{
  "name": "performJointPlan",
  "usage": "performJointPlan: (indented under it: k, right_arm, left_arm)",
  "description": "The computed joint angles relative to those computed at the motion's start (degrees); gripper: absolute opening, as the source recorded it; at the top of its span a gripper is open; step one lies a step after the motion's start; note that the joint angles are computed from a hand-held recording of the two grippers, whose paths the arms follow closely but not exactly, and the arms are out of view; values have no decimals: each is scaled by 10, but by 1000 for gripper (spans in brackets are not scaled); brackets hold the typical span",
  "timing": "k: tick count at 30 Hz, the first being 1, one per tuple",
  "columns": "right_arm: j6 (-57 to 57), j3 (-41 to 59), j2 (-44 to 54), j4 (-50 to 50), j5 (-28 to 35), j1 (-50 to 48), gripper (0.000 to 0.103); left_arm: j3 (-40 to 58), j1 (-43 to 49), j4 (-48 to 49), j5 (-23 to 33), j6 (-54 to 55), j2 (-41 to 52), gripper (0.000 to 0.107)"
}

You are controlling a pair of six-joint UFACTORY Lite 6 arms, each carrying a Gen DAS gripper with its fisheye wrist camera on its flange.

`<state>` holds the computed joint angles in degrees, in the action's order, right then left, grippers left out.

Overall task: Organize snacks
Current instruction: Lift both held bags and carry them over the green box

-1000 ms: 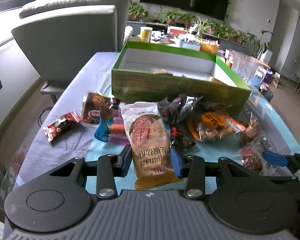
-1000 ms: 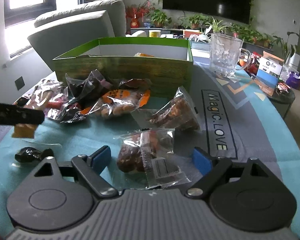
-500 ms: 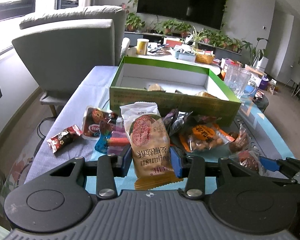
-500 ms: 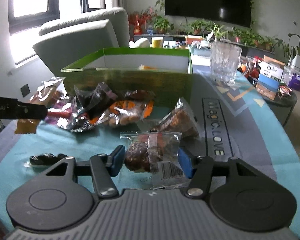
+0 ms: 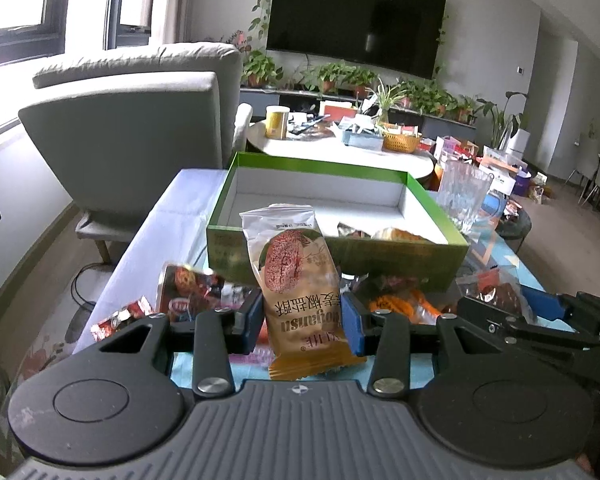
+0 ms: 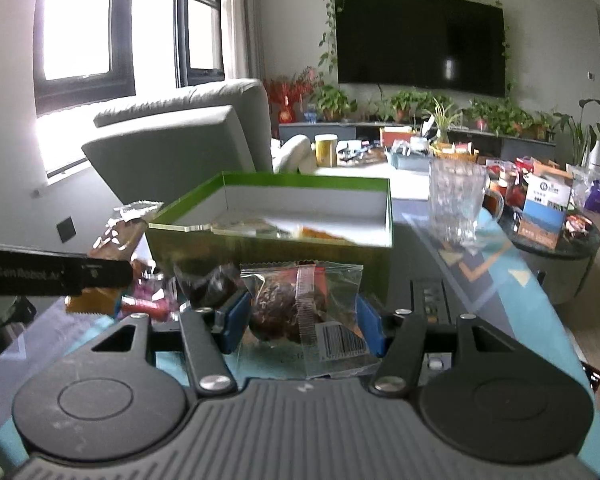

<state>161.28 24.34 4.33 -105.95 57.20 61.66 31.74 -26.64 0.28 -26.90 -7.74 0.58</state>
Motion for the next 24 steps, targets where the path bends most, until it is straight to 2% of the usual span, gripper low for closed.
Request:
performJointPlan:
  k: [24]
  right_arm:
    - [20,54,11,-161,-37,-155,55]
  left_arm:
    - [209,-11,-51,36,66,142,39]
